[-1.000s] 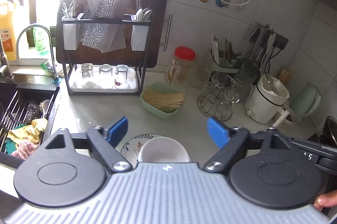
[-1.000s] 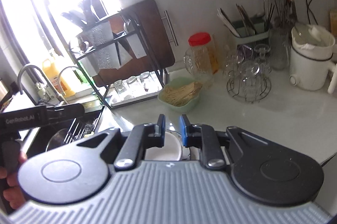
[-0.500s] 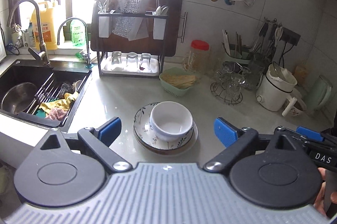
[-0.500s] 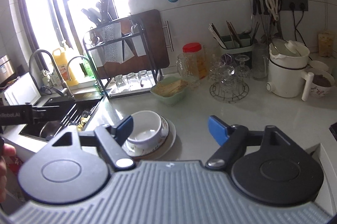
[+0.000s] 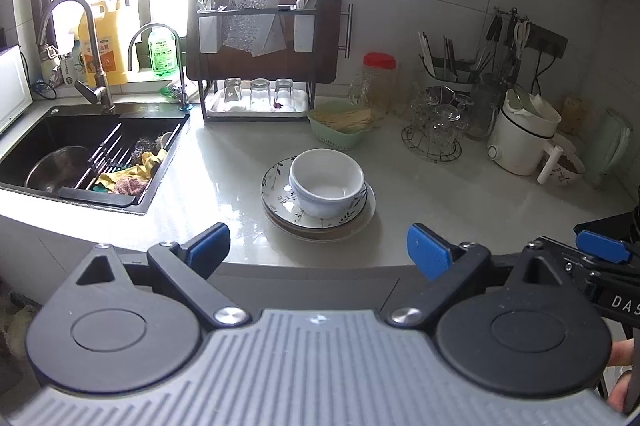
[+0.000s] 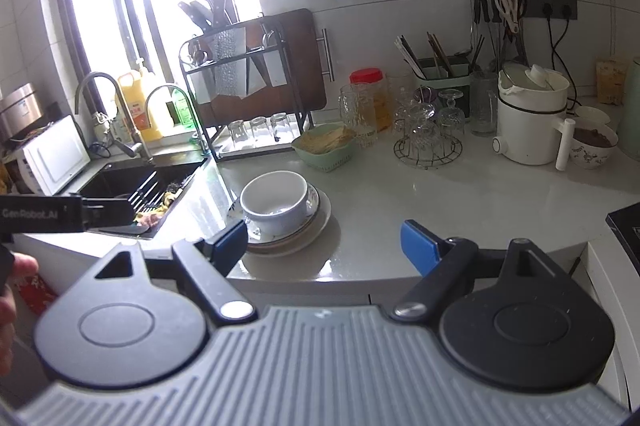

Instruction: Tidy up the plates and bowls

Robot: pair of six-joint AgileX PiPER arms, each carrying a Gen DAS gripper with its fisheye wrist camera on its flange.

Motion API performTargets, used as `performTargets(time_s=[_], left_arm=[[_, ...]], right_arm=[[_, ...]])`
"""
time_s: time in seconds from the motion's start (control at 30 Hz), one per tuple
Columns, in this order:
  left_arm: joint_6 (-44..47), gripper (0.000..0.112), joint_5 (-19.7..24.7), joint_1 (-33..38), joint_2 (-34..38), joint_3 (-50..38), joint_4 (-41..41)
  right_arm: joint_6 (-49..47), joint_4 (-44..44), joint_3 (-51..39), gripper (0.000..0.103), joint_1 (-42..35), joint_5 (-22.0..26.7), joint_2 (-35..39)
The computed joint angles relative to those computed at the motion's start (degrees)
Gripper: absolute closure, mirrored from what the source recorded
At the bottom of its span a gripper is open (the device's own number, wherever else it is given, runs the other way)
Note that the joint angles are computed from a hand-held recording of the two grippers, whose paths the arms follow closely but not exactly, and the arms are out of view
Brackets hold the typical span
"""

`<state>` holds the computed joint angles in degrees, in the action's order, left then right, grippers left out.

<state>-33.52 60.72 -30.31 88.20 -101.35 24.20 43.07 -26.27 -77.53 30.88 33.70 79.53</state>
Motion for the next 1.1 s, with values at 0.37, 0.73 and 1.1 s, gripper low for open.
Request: performTargets(time_s=[0.37,0.73,1.1], left_arm=[[-9.68,0.015,1.86,-7.60,-7.07,9.48,6.59],[-12.29,0.014,2.52,-10.59,-8.80,11.37,8.60],[-12.74,0.014,3.72,-12.61,-9.34,11.03,9.43]], right_arm=[[4.82,-3.92,6.72,0.018,2.61,-1.55,-5.10],[7.08,-6.93,9.46,0.018,3.05,-0.97,-8.88],[8.83,-7.73,12.39,0.018,3.07,-1.93,-11.18]])
